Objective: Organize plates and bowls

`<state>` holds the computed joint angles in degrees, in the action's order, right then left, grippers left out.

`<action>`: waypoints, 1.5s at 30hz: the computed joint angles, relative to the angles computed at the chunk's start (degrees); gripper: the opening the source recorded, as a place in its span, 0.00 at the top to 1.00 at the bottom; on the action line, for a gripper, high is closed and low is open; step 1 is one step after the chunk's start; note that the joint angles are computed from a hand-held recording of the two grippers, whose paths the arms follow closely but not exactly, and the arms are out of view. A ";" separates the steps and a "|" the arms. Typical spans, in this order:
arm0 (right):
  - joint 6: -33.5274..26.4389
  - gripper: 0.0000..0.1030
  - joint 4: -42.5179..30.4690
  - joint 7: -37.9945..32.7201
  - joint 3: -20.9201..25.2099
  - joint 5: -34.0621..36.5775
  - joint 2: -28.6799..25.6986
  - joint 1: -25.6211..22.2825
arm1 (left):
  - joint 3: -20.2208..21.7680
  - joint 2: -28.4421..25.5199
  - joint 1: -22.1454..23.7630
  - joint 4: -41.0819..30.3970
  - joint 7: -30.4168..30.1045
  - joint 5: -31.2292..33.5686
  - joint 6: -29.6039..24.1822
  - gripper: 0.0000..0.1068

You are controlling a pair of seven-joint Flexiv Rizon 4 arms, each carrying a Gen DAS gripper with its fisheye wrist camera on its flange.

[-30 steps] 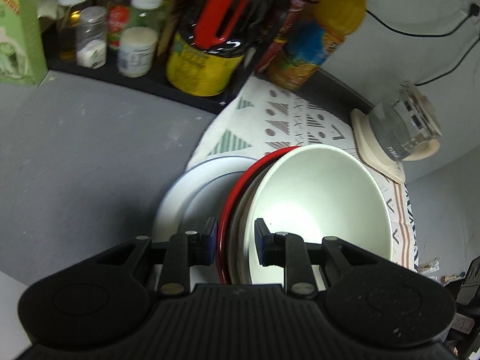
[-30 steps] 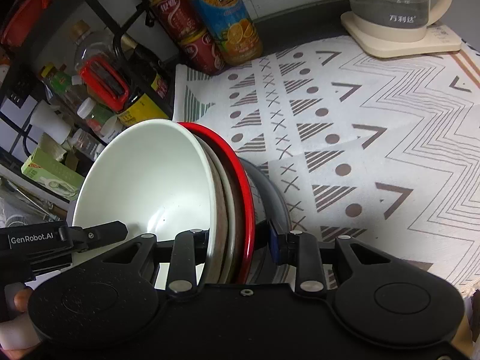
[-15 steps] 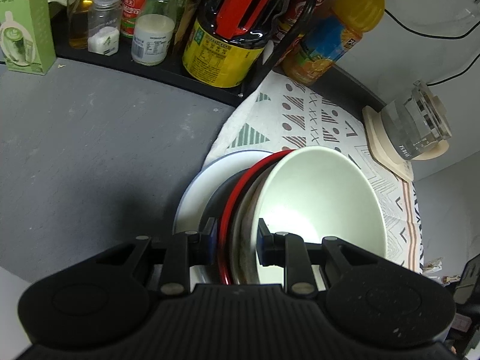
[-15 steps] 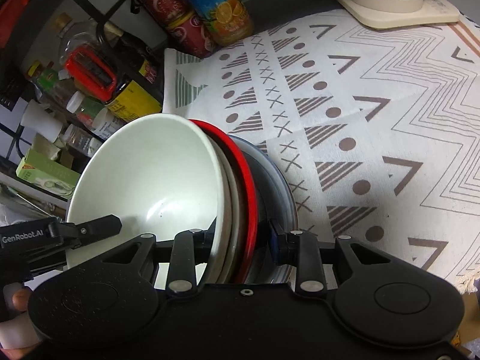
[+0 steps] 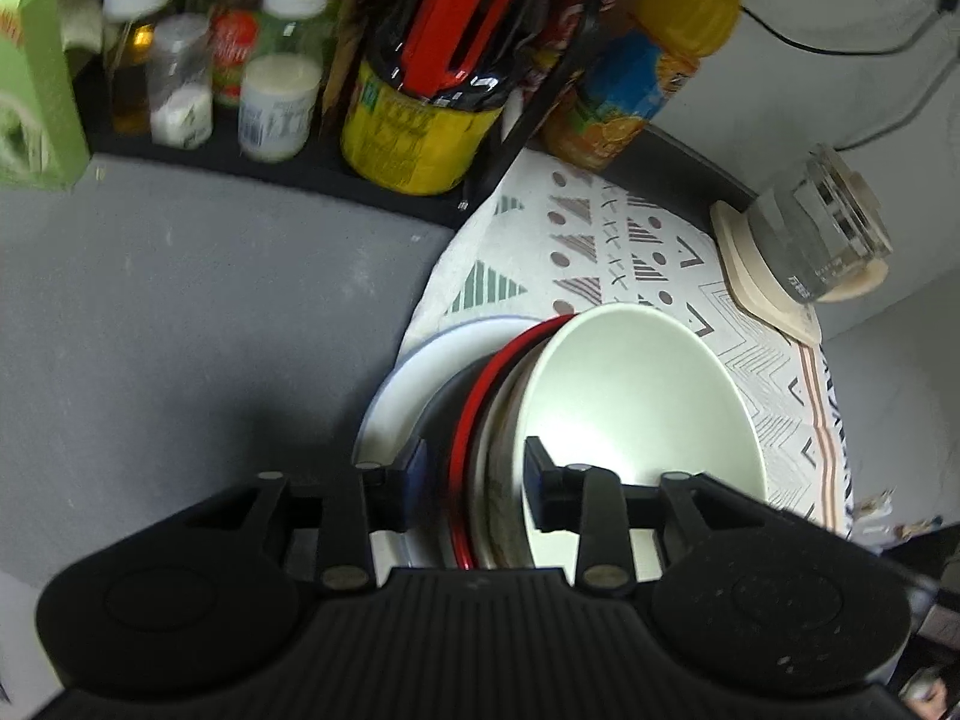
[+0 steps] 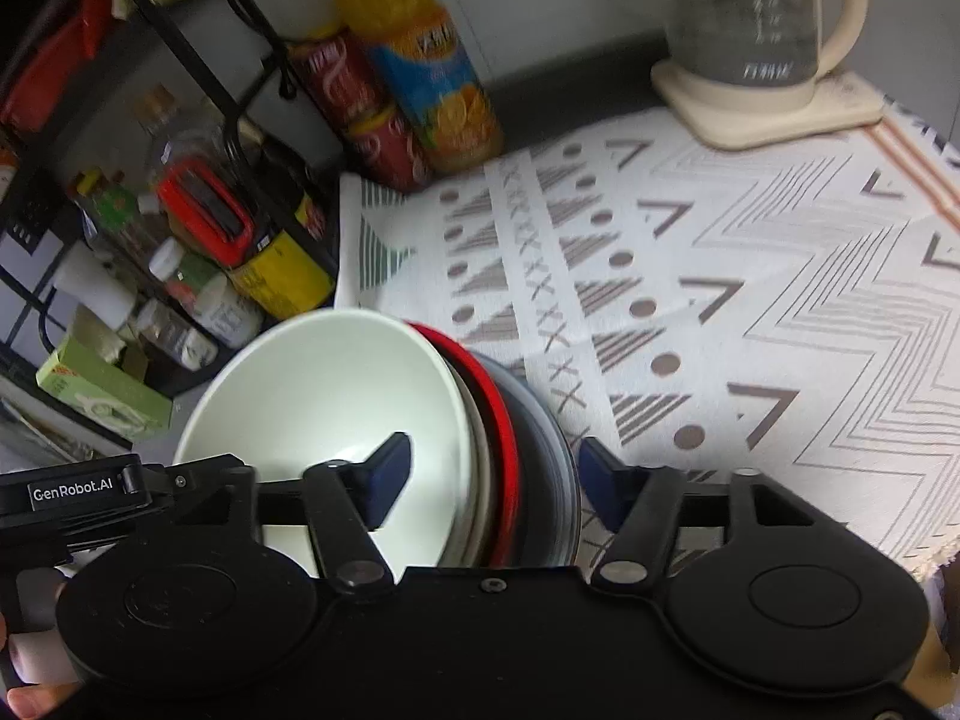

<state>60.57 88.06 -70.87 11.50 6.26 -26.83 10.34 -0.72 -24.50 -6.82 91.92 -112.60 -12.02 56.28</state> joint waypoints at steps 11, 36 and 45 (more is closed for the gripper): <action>14.97 0.06 13.45 19.43 -9.60 -15.51 7.52 6.93 | 1.22 3.18 -0.87 1.67 1.11 4.71 3.33 0.26; 25.45 0.00 39.73 55.77 -15.69 -63.23 30.25 -0.01 | 1.42 16.03 -6.02 10.38 -6.57 15.40 5.38 0.04; 24.90 0.00 46.93 49.01 -8.71 -53.45 38.62 -3.73 | -1.35 25.35 -6.28 17.29 -11.36 21.28 4.04 0.04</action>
<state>85.47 134.99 -21.85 2.79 -47.20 11.79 6.60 -2.06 0.85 -13.09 109.21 -123.96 9.26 60.32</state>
